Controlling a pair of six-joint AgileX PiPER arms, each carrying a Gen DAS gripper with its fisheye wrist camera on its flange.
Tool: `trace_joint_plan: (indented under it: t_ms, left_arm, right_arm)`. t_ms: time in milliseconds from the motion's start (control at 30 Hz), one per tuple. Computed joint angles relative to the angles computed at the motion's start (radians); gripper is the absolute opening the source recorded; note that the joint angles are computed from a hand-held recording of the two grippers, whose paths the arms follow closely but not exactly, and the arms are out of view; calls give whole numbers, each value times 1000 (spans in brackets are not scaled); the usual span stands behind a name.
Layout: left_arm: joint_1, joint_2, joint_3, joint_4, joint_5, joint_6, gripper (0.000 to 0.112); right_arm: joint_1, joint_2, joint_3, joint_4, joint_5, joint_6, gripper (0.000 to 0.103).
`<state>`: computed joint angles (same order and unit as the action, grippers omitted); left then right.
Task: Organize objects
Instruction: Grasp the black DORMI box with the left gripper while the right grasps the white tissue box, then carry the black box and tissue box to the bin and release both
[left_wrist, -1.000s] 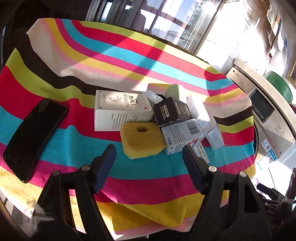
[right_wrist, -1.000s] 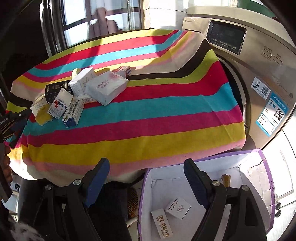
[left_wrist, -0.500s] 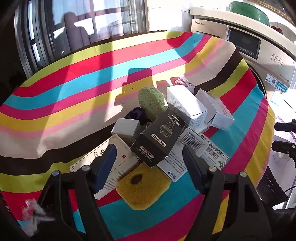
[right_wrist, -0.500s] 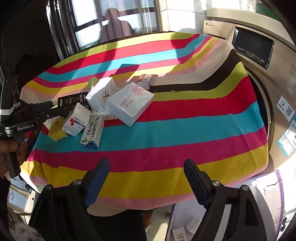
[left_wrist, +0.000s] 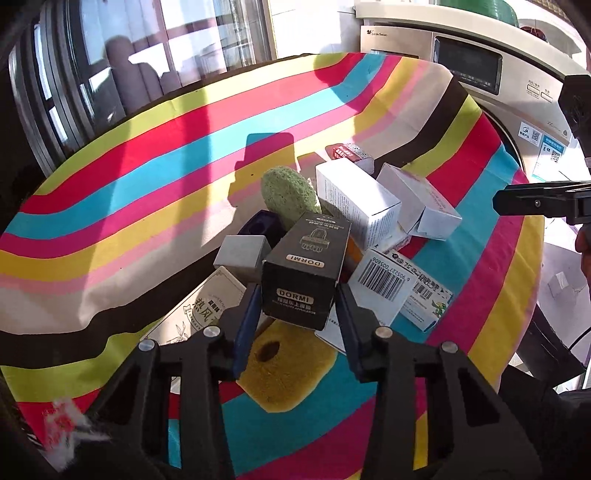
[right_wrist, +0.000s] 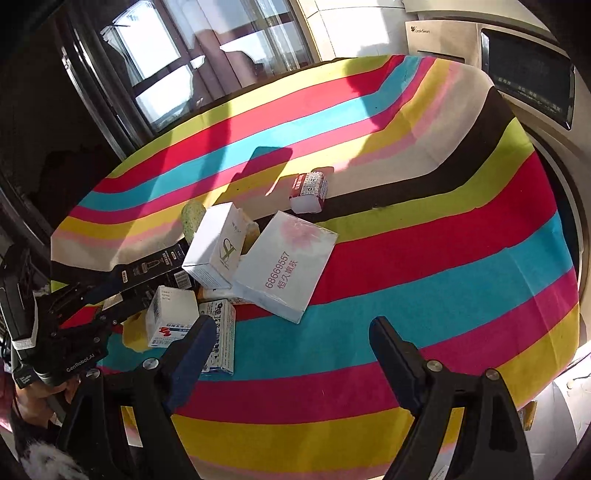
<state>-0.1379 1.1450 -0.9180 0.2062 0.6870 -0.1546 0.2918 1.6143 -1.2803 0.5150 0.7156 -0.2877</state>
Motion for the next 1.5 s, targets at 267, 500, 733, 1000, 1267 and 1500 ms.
trace_joint_plan:
  t_ms: [267,500,733,1000,1267,1500]
  left_arm:
    - [-207,-172,121,321,49,-545,45]
    - [-477,-249,189,582,218,-1060,45]
    - [-632,-286,231,668,335,-1330,45]
    - [-781,-303,235,748,435,-1516,45]
    - [-917,-175,172,828,369,-1579,45]
    - [-875,-19,156,778,210,-1550,45]
  right_arm:
    - [2,150,-140,63,32,124,86]
    - [57,240,-234,-11,29,248,86]
    - [89,305,-296,-108,27,359,86]
    - [114,315,-306,-208,15,335,70]
    - [44,126,-85,-197,-76,207,67]
    - [-17,-51,147,-262,-127,145,67]
